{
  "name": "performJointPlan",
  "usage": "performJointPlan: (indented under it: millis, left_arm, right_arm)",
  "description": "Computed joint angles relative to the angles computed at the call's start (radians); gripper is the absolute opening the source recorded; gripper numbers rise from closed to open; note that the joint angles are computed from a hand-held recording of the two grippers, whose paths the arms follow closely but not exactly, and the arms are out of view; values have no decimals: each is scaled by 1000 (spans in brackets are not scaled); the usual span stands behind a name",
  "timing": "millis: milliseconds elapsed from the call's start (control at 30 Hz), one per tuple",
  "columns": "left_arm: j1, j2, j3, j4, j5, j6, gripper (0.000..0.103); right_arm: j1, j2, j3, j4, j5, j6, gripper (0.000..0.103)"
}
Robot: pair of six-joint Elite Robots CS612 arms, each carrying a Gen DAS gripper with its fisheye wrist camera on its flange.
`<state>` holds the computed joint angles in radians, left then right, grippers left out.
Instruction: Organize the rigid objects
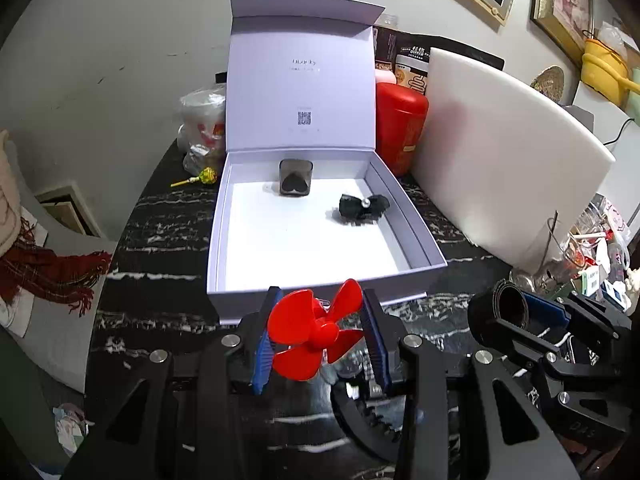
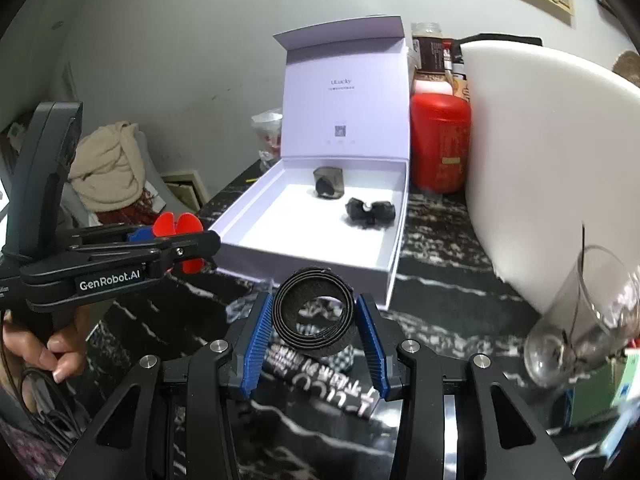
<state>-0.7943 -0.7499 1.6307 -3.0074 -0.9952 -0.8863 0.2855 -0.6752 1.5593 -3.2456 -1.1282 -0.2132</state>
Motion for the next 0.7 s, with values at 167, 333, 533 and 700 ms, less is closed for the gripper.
performJointPlan:
  millis: [167,333,533,700]
  left_arm:
    - [16,8,-17,-9,2,29,39]
    - [32,14,-33,-4,10,44,39]
    - [48,21,-50,-10,21,68,39]
    - [61,30,-72,-19,29,97,39]
  right_arm:
    - [4,12,-39,13,2,-13,42]
    - [9,26,-82,34,1,-27,42]
    - [13,46,-135,53,10,-42,42]
    - [16,64,-181,68,14,-46,42]
